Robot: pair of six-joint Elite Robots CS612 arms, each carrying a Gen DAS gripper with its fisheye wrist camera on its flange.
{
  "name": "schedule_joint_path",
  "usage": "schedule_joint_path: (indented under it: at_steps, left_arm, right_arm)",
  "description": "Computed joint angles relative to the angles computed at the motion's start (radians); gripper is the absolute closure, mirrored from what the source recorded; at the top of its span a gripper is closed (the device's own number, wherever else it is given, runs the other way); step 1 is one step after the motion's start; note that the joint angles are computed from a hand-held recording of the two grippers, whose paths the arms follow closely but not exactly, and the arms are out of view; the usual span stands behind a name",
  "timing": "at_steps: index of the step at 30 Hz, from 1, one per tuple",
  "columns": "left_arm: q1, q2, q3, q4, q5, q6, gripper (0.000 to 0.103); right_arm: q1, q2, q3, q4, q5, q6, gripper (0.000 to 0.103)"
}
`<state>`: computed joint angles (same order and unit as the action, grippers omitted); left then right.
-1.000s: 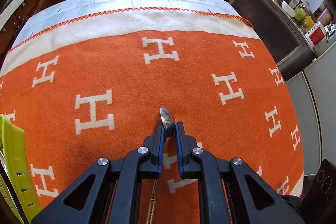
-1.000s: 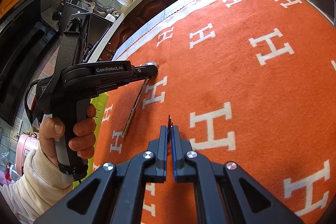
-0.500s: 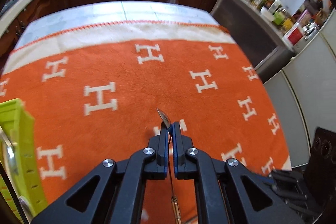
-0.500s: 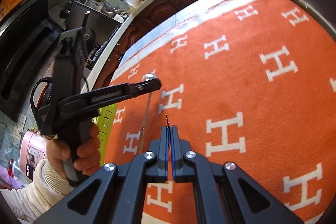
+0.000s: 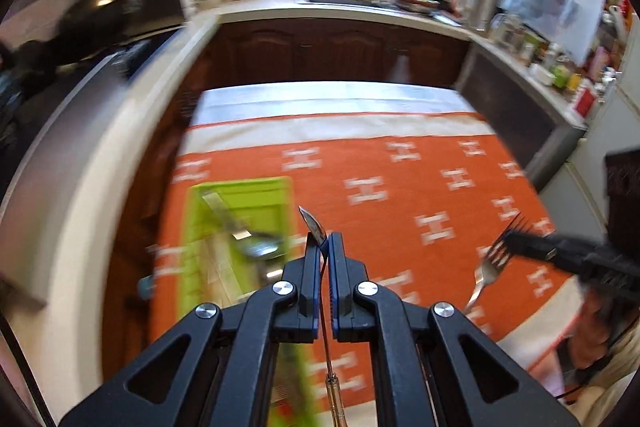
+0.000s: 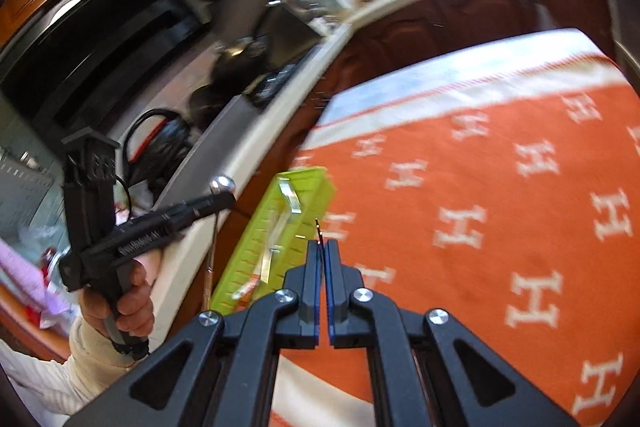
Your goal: Organize utensils
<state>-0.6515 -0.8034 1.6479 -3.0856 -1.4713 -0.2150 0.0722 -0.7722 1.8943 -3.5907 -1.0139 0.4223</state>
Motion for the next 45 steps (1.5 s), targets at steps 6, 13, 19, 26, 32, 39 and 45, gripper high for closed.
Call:
schedule_joint_path:
  at_steps: [6,13,19,26,32,39,45]
  left_arm:
    - [0.034,0.007,0.033,0.03,0.035,-0.085,0.102]
    - [0.057,0.054,0.02,0.035,-0.021,-0.151,0.101]
    - [0.063,0.094,-0.01,0.015,-0.05,-0.203,0.1]
    - [0.046,0.078,0.001,0.003,0.032,-0.195,0.066]
    - [0.034,0.057,0.023,-0.016,0.098,-0.206,0.033]
    - [0.009,0.03,0.053,-0.019,0.175,-0.22,0.006]
    - [-0.011,0.013,0.074,-0.019,0.16,-0.235,0.001]
  right_arm:
    - [0.068,0.018,-0.133,0.183,0.025,-0.18,0.101]
    - [0.132,0.062,-0.281,0.478,-0.029,-0.381,0.1]
    - [0.165,0.103,-0.357,0.532,-0.149,-0.341,0.1]
    - [0.173,0.097,-0.34,0.495,-0.24,-0.262,0.092]
    - [0.172,0.068,-0.283,0.476,-0.29,-0.243,0.092]
    - [0.162,0.04,-0.226,0.497,-0.305,-0.194,0.092]
    - [0.15,0.007,-0.151,0.471,-0.316,-0.162,0.092]
